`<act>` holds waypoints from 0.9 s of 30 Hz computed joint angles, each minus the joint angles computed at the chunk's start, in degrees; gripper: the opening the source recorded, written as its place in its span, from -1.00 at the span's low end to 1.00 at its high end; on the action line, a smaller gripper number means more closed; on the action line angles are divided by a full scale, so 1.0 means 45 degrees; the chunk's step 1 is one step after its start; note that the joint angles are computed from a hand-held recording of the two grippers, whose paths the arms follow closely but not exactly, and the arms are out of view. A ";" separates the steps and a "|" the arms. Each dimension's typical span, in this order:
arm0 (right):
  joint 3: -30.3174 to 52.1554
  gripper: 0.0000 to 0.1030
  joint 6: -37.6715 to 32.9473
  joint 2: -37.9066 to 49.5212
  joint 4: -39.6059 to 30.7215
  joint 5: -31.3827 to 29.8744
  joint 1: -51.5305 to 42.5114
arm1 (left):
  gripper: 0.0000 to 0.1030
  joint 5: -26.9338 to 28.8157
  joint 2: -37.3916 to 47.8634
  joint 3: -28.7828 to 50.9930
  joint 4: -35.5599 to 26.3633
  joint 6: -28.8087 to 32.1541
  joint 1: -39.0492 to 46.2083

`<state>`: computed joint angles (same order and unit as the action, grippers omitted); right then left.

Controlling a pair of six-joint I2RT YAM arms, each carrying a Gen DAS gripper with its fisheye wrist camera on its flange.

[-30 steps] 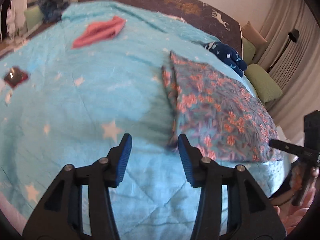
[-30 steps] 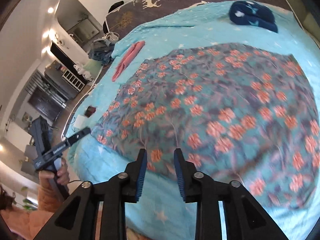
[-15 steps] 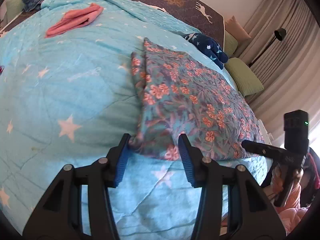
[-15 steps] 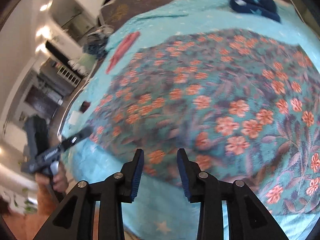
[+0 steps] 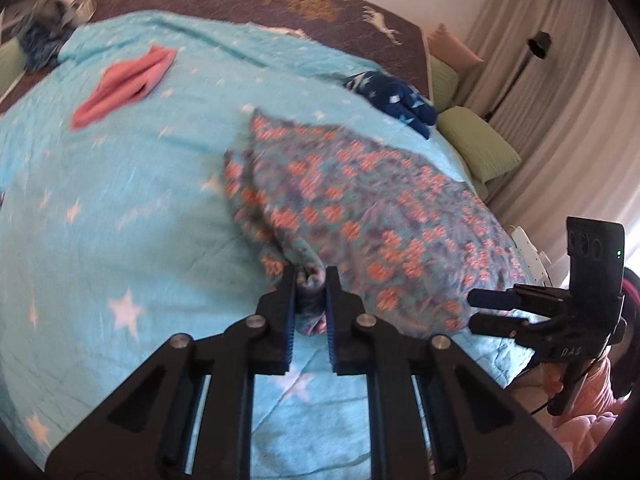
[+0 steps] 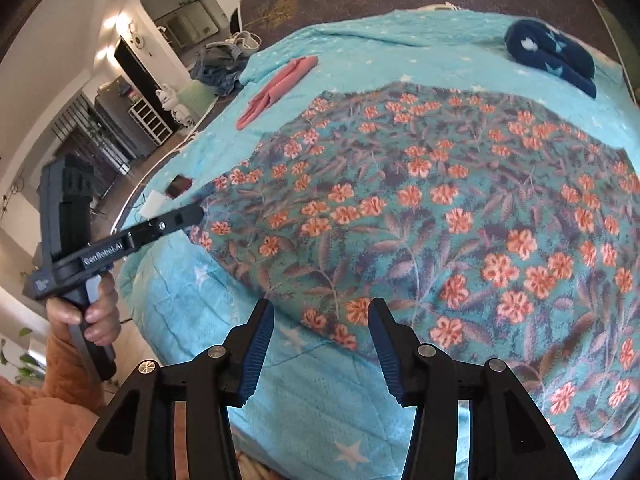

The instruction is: Fold small clothes

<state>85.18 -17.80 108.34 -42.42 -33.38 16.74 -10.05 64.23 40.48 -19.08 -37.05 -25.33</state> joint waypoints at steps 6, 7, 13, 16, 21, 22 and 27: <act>0.0162 0.19 -0.0455 -0.0240 0.0976 0.0285 0.1325 | -0.73 0.0428 0.0227 0.0532 -0.0085 0.0434 0.0653; 0.0319 0.19 -0.0518 -0.0148 0.1039 0.0422 0.1662 | -0.73 0.0340 0.0117 0.0455 -0.0284 0.0336 0.0772; 0.1005 0.20 -0.1542 0.0642 0.0959 0.1646 0.3810 | -0.53 -0.0210 -0.1984 -0.0823 -0.1512 -0.0509 0.1565; 0.0860 0.20 -0.1751 0.0839 0.1313 0.2389 0.4500 | -0.51 -0.0219 -0.3167 -0.1526 -0.2338 -0.0757 0.2478; 0.0301 0.20 -0.1813 0.1067 0.2918 0.4415 0.5544 | -0.43 0.0398 -0.3574 -0.2021 -0.2446 -0.0456 0.3591; 0.0193 0.20 -0.1847 0.1159 0.3349 0.5036 0.5772 | -0.42 0.0568 -0.3531 -0.2049 -0.2334 -0.0366 0.3757; 0.0057 -0.83 -0.1382 0.1160 0.4128 0.5824 0.6033 | -0.34 0.1535 -0.2875 -0.1904 -0.1481 0.0275 0.4540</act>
<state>85.44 -24.02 113.56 -23.84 -7.17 43.89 -3.14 51.29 31.91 -25.74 -35.81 -4.90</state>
